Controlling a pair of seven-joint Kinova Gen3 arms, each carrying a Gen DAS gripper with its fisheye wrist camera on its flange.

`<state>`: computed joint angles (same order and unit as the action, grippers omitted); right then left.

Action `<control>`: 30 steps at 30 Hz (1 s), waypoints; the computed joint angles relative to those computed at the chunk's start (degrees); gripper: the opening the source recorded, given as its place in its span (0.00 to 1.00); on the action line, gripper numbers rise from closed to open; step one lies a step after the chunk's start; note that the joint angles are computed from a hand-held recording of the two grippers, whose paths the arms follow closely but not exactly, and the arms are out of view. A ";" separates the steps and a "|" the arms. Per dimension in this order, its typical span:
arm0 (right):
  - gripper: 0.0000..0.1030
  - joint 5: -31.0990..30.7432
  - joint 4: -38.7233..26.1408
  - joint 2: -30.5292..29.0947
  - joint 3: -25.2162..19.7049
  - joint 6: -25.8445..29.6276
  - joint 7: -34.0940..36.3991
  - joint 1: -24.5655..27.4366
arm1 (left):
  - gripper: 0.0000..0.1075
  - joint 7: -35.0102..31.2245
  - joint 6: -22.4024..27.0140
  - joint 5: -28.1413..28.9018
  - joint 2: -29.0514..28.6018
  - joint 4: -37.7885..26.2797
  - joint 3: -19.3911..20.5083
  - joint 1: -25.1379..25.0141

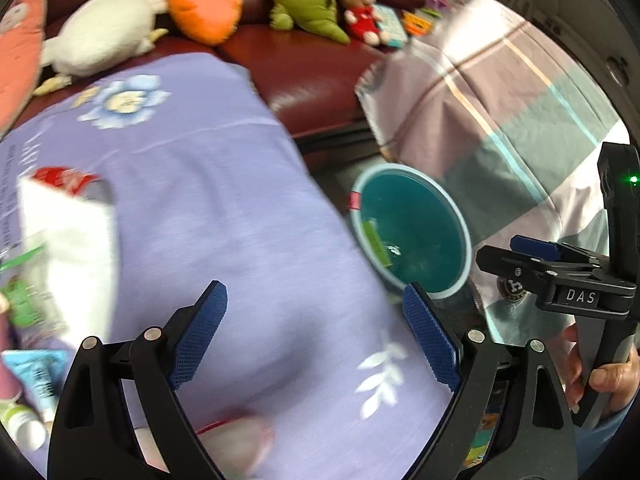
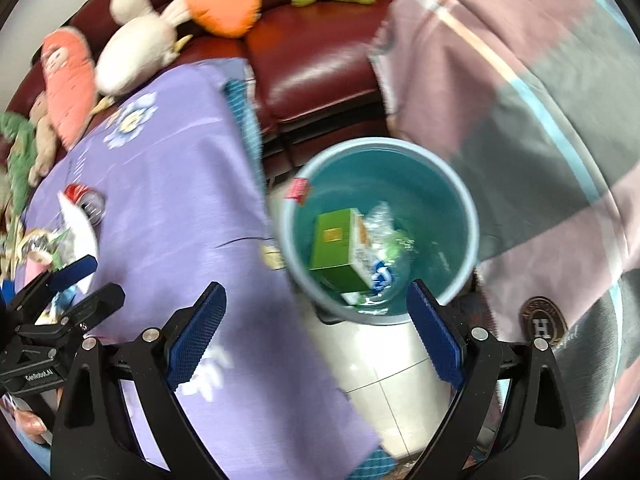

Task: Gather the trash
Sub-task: 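Move both tools back over the table toward the pink cup and wrappers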

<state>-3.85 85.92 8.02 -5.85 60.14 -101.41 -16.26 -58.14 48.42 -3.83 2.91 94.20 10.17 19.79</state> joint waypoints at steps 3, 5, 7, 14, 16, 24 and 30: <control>0.85 1.64 -1.91 0.55 -1.57 1.35 -1.67 -3.05 | 0.85 -1.15 -0.13 1.18 -5.05 4.14 -1.41 -2.04; 0.85 2.73 -3.60 1.16 -2.63 2.57 -2.62 -5.50 | 0.85 -2.15 0.20 1.73 -8.24 6.58 -2.23 -3.89; 0.85 3.50 -5.02 1.78 -3.20 3.54 -3.32 -7.42 | 0.85 -3.38 0.91 2.06 -10.71 8.29 -2.77 -5.72; 0.85 5.72 -10.48 5.10 -4.82 7.21 -5.74 -14.56 | 0.85 -11.38 4.93 2.39 -19.91 13.69 -7.22 -13.23; 0.85 6.53 -12.43 6.50 -5.13 8.79 -6.31 -16.76 | 0.85 -13.67 5.88 1.53 -21.77 15.13 -8.37 -15.51; 0.85 7.58 -16.80 10.74 -5.58 12.26 -7.19 -23.31 | 0.85 -23.84 6.23 2.34 -24.31 18.74 -13.09 -20.55; 0.85 6.77 -20.11 13.41 -5.71 13.61 -6.99 -26.26 | 0.85 -29.55 5.30 4.39 -23.77 19.63 -15.37 -22.83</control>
